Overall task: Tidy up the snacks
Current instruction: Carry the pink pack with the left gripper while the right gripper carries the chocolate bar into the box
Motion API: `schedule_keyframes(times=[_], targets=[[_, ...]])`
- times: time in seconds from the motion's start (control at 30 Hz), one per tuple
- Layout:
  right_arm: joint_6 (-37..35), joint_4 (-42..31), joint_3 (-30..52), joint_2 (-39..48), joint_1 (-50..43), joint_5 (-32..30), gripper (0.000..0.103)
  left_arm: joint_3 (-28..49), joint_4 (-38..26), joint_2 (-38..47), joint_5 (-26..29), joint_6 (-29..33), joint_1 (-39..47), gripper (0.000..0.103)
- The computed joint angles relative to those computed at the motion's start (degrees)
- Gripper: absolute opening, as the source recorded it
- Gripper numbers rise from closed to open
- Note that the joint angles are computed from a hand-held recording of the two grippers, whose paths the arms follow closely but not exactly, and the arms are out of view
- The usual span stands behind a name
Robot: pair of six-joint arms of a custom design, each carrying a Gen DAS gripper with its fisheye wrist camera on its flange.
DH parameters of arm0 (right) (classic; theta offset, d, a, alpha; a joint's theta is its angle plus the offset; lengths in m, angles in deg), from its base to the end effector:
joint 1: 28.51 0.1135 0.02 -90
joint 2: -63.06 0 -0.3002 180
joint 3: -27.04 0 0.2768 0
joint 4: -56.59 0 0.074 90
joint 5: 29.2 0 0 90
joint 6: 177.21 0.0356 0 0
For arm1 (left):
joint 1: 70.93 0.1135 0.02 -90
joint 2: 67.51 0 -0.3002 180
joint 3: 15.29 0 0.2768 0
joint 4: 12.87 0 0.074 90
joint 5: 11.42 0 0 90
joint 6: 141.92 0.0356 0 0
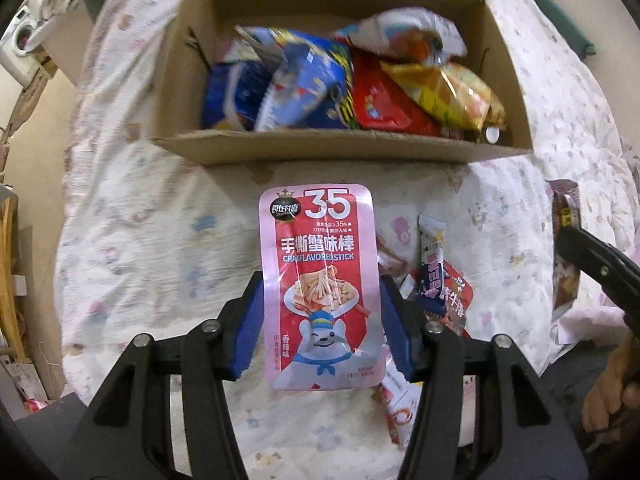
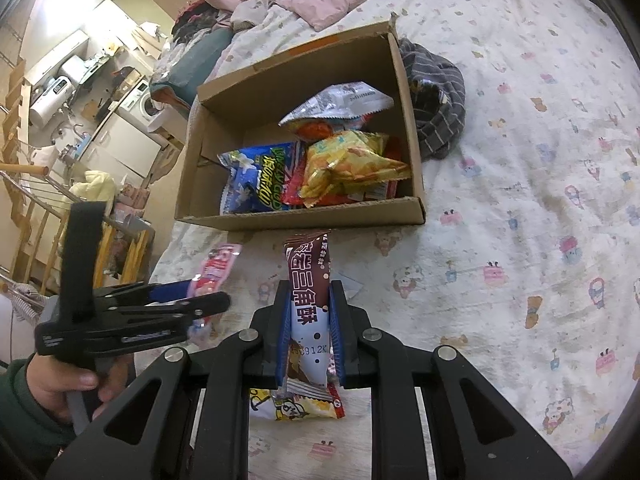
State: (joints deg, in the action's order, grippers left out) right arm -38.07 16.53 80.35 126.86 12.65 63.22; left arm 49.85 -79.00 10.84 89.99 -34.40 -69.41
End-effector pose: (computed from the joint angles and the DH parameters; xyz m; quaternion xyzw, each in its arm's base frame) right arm 0.1736 0.1498 0.2479 0.0726 0.9383 0.2252 0.2521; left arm 0.2491 -0.0004 0.2372 0.1470 0.9798 -0.0823 0.1075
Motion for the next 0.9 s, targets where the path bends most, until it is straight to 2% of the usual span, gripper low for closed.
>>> schedule_keyframes(times=[0.13, 0.23, 0.37, 0.63, 0.9], targets=[[0.0, 0.8, 0.7, -1.5, 1.5, 2.4, 0.019, 1.8, -2.0, -3.9, 0.7, 2.7, 2.9, 0.05], [-0.5, 1.5, 1.3, -3.0, 3.0, 6.4, 0.019, 3.3, -2.3, -6.5, 2.0, 3.6, 4.3, 0.05], [-1.2, 4.4, 1.4, -4.8, 2.9, 8.8, 0.019, 6.5, -2.2, -6.7, 4.2, 3.4, 6.1, 0.05], [-6.5, 5.8, 4.7, -1.7, -2.9, 7.8, 0.019, 10.7, 3.6, -1.8, 3.1, 3.2, 5.1, 0.05], [-12.5, 11.5, 7.4, 4.6, -11.3, 2.1, 0.019, 15.6, 8.8, 4.8, 2.6, 0.6, 3.2, 0.05]])
